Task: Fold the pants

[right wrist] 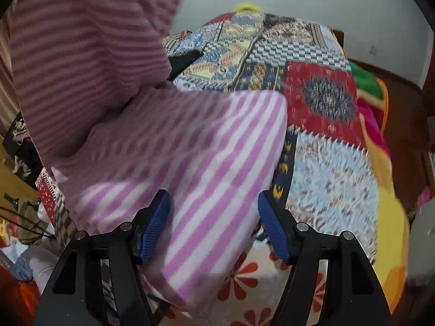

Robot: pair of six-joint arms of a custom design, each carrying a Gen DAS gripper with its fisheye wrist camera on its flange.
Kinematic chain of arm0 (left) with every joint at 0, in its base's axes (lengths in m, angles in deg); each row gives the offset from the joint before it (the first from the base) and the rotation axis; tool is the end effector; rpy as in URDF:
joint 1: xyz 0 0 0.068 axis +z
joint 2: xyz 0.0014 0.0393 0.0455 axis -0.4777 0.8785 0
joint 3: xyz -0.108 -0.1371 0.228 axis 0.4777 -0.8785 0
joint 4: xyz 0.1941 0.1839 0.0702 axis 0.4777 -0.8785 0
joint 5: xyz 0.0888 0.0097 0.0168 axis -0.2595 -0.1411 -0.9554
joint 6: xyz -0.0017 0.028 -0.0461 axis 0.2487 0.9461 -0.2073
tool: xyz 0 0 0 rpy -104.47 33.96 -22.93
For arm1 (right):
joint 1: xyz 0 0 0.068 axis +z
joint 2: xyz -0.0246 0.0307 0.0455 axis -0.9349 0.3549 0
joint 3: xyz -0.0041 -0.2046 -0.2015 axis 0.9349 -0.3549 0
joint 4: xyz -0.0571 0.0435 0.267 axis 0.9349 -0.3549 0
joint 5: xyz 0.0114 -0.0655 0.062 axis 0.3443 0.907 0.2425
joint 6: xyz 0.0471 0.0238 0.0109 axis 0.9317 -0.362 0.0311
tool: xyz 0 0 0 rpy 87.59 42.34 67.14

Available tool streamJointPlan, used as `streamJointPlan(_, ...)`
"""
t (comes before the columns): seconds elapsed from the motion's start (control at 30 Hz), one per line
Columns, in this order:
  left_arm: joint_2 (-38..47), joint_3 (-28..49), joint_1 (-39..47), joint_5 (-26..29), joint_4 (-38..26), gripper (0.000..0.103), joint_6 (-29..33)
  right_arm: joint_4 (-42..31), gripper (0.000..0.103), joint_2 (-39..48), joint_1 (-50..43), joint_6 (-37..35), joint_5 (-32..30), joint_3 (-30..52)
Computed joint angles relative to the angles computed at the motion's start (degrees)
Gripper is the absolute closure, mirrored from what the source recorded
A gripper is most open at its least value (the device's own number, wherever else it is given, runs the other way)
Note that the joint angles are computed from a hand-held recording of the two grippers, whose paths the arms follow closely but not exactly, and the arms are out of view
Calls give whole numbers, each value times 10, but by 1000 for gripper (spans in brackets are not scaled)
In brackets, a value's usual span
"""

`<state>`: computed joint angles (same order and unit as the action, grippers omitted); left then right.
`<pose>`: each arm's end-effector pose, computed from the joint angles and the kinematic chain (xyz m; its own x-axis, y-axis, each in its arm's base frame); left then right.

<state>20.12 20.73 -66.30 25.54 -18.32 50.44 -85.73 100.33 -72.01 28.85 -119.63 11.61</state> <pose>0.2395 -0.1702 0.3942 -0.5369 0.0649 -0.8412 0.2061 0.9769 -0.0561 0.1594 0.0108 0.2265 -0.7727 -0.3573 -0.5247 -0.5533 0.7842 0.2809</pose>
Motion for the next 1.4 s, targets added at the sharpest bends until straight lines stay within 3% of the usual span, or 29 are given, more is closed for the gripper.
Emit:
streamJointPlan(0.2, 105, 0, -34, 68, 25, 81, -33, -71, 39, 22, -168, -99, -71, 44)
streamJointPlan(0.4, 164, -48, -46, 159, 44, 81, -73, -125, 39, 85, -359, -215, -67, 90)
streamJointPlan(0.63, 197, -82, -88, 166, 55, 80, -93, -158, 39, 103, -446, -258, -74, 110)
streamJointPlan(0.7, 196, -83, -95, 164, 47, 72, -94, -172, 39, 95, -451, -267, -80, 115)
streamJointPlan(0.73, 190, -83, -98, 164, 42, 68, -96, -179, 39, 90, -450, -269, -83, 119)
streamJointPlan(0.8, 169, -84, -103, 152, 29, 51, -99, -187, 39, 84, -450, -276, -92, 121)
streamJointPlan(1.0, 40, -132, -96, 79, 0, 41, -87, -219, 39, 47, -424, -275, -122, 131)
streamJointPlan(1.23, -127, -229, -14, 35, -101, 39, -70, -235, 39, -5, -343, -233, -132, 121)
streamJointPlan(1.4, -235, -324, 53, 81, -148, 39, -68, -201, 38, -53, -238, -143, -104, 84)
